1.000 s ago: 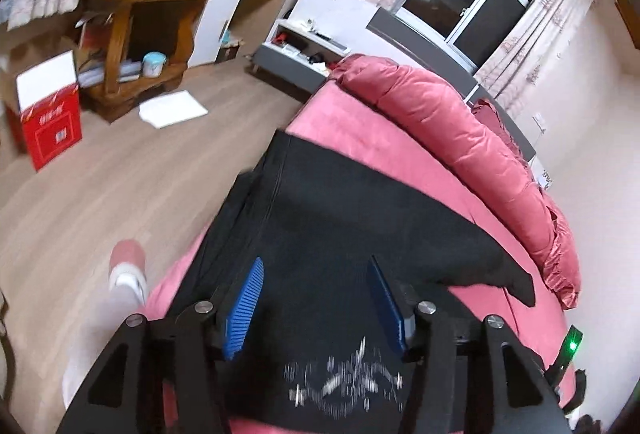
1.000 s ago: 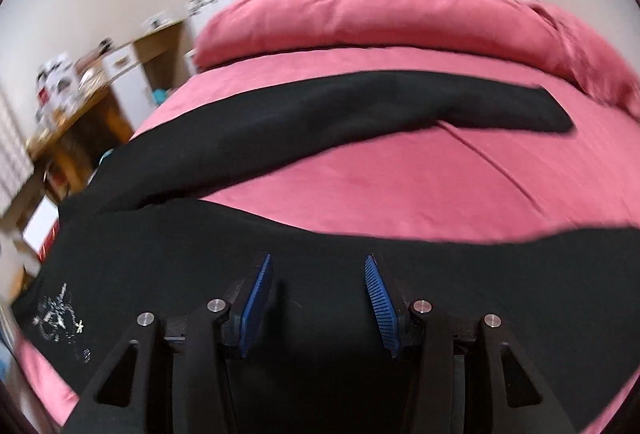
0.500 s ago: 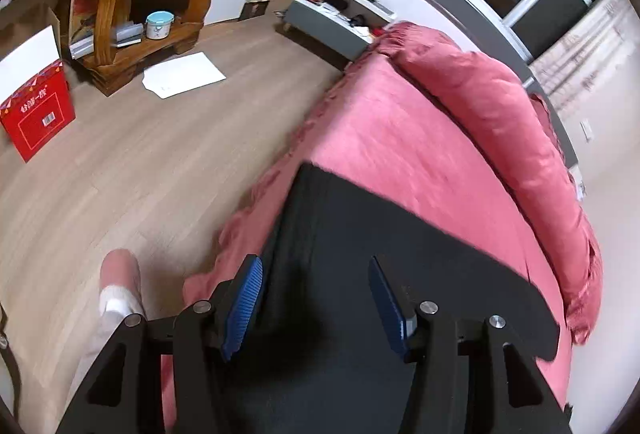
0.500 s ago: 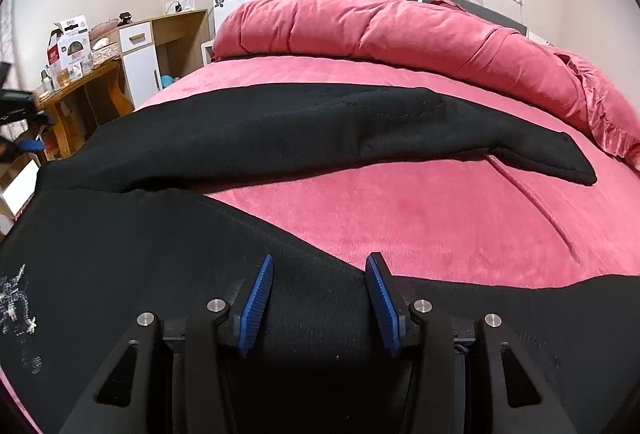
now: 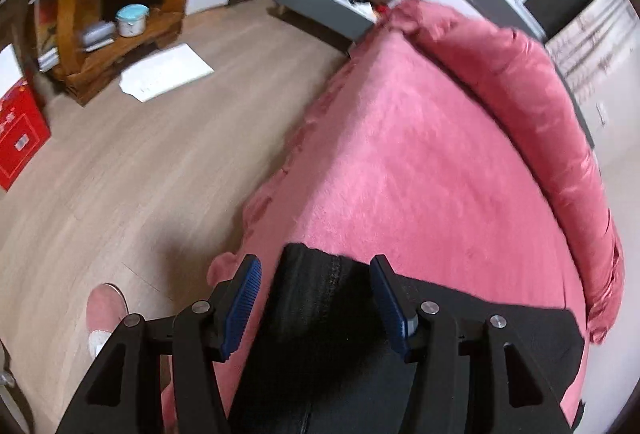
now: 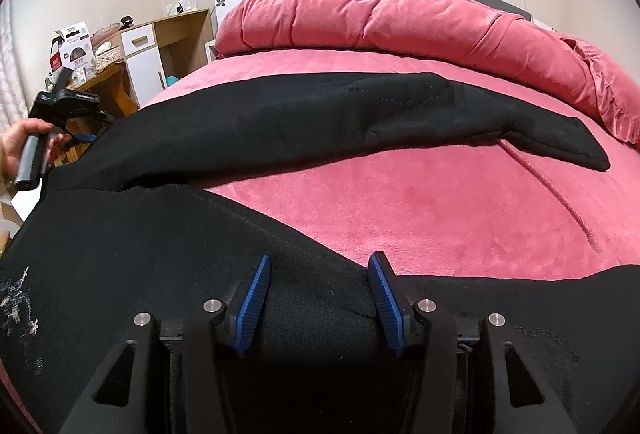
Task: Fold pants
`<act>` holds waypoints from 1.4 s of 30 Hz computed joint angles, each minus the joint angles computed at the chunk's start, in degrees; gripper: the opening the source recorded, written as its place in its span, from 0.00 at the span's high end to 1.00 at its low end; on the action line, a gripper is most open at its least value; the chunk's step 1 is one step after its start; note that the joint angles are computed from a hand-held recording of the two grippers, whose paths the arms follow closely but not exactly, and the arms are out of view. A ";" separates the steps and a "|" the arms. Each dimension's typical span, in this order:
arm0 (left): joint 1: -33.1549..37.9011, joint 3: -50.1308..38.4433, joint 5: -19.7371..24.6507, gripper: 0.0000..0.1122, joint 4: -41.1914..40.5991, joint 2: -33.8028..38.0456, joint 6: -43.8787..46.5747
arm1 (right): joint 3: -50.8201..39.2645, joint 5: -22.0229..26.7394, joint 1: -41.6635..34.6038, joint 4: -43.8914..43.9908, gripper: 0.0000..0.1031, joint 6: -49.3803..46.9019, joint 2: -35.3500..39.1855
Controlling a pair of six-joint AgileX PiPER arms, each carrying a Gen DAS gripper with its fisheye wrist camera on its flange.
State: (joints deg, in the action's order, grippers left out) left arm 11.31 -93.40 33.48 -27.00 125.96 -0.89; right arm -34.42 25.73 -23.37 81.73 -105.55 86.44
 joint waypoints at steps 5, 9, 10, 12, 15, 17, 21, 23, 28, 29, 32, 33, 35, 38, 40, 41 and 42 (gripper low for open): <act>-1.77 2.56 -3.86 0.77 1.29 -0.96 -0.01 | -0.28 0.08 0.10 -0.27 0.49 0.43 0.23; -3.34 10.08 -9.50 0.87 0.52 -7.55 4.08 | -0.47 -0.20 0.35 -0.38 0.49 0.65 0.31; -3.46 12.27 -10.88 0.88 -1.38 -9.39 6.27 | -0.46 -0.18 0.34 -0.35 0.49 0.64 0.28; -3.46 17.05 -12.98 0.88 -7.55 -13.97 12.00 | -0.50 -0.36 0.46 -0.37 0.49 0.65 0.28; -3.00 23.99 -14.13 0.89 -18.31 -21.02 21.28 | -0.47 -0.42 0.48 -0.20 0.49 0.43 0.31; -2.33 29.60 -14.09 0.89 -26.92 -26.91 29.58 | -0.47 -0.39 0.46 -0.18 0.49 0.41 0.33; -1.62 39.15 -11.56 0.89 -36.54 -38.64 39.43 | -0.42 -0.49 0.52 0.12 0.49 0.11 0.35; -1.54 43.31 -10.02 0.89 -37.57 -44.44 40.79 | -0.42 -0.49 0.52 0.12 0.49 0.11 0.35; -1.61 56.04 -6.84 0.89 -36.72 -62.19 38.73 | -0.78 -0.72 0.64 -0.67 0.49 0.82 0.53; -1.77 58.75 -6.39 0.89 -35.97 -65.90 36.99 | -0.93 -0.75 0.67 -1.10 0.49 1.21 0.59; -4.00 65.31 -6.41 0.89 -31.76 -73.89 28.93 | -2.29 -0.15 0.62 -5.20 0.47 5.27 1.00; -4.35 66.91 -5.96 0.89 -30.45 -75.54 26.57 | -3.26 0.42 0.53 -8.64 0.47 8.55 1.10; -4.71 70.19 -5.00 0.89 -28.17 -78.43 23.06 | -5.95 2.55 0.18 -17.12 0.47 17.02 1.28; -9.57 73.25 -6.97 0.89 -19.35 -80.69 13.77 | -11.91 9.90 -3.16 -25.39 0.47 29.08 2.23; -12.74 73.86 -8.03 0.89 -14.65 -81.34 9.05 | -16.14 14.17 -5.61 -26.36 0.47 34.27 3.30; -14.54 74.12 -9.07 0.89 -12.42 -81.48 6.63 | -19.71 16.65 -6.63 -26.64 0.47 37.58 4.62; -15.79 74.37 -9.70 0.89 -10.82 -81.60 4.65 | -22.43 18.11 -6.85 -27.25 0.47 40.09 5.86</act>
State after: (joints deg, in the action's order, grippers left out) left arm -4.48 -19.02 23.78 -37.82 44.35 3.77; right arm -56.85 43.84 -30.22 54.48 -65.45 92.30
